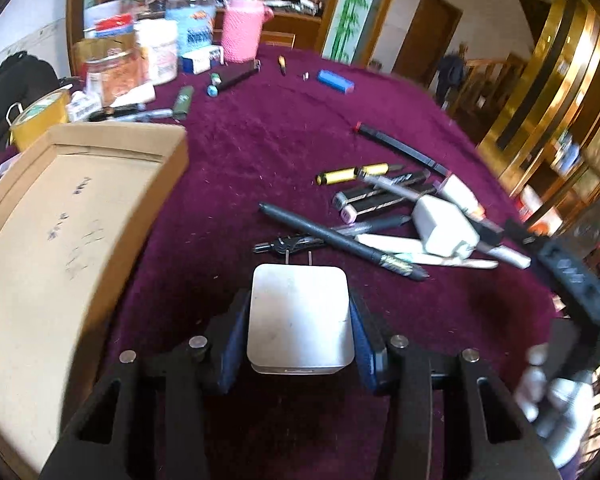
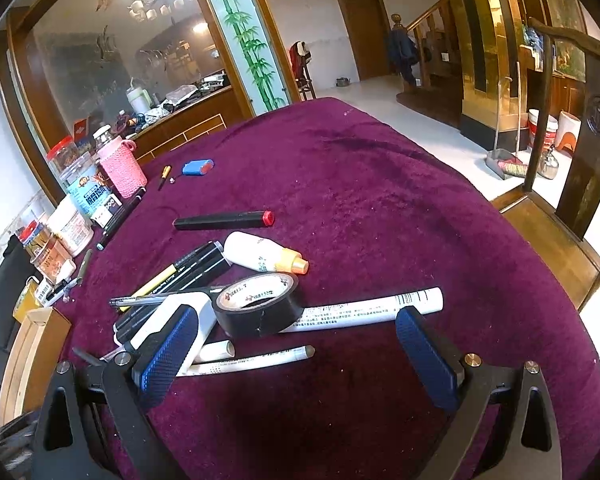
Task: Organize rigid objects
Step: 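Lift the white square charger with the left tool toward the cardboard box, then grasp a black pen with the right tool while the left tool carries the charger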
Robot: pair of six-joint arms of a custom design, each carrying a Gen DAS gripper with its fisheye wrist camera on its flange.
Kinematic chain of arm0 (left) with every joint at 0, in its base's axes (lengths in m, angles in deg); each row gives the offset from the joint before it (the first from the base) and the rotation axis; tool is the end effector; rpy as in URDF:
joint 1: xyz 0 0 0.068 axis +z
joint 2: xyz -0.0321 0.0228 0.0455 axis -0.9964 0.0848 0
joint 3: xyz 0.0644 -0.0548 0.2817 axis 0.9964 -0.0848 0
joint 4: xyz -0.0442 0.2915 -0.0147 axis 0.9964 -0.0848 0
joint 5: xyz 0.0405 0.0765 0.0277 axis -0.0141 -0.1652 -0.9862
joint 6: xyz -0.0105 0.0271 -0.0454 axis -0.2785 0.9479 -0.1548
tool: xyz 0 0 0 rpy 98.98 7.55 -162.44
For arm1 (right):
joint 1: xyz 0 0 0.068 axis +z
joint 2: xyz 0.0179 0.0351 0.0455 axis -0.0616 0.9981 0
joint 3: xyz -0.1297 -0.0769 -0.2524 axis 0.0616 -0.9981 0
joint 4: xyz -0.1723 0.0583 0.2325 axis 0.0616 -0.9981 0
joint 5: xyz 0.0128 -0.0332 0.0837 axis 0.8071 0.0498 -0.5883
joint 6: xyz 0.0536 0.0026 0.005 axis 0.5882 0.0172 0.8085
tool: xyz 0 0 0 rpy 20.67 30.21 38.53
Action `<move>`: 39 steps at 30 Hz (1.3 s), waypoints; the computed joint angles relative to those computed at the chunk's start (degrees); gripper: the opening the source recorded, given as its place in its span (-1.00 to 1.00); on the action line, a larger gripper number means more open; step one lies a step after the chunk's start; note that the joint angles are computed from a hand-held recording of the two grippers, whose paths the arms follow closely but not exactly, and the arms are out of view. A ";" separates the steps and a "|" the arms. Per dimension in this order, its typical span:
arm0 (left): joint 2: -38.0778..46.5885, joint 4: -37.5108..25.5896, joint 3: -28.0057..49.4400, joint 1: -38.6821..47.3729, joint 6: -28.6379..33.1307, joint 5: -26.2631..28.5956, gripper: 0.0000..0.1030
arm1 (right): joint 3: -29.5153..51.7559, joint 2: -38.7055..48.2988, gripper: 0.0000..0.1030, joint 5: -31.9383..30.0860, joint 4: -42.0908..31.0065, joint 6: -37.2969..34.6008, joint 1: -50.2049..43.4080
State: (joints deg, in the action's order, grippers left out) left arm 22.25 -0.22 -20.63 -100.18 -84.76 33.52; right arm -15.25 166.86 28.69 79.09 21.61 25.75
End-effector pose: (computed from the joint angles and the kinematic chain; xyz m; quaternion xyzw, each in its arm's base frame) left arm 0.3334 -0.0976 0.1006 0.1104 0.9358 -0.1595 0.2943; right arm 0.2894 0.1420 0.0721 0.2613 0.8715 0.0350 0.4136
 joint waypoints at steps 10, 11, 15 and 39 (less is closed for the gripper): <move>-18.65 0.47 -11.33 8.91 3.51 11.02 -0.12 | 2.39 -1.92 0.95 9.29 -7.33 -1.67 5.93; -19.65 0.43 -11.84 10.04 3.96 11.69 -0.12 | 2.52 -2.79 0.96 12.32 -8.30 -2.82 8.42; -20.03 -0.62 -11.58 13.82 4.54 15.08 -0.12 | 3.28 -5.54 0.98 17.23 -5.96 -11.38 16.70; -18.04 -3.52 -10.31 28.24 7.92 23.53 -0.12 | 35.41 18.56 -0.46 -19.38 -26.09 -26.68 9.87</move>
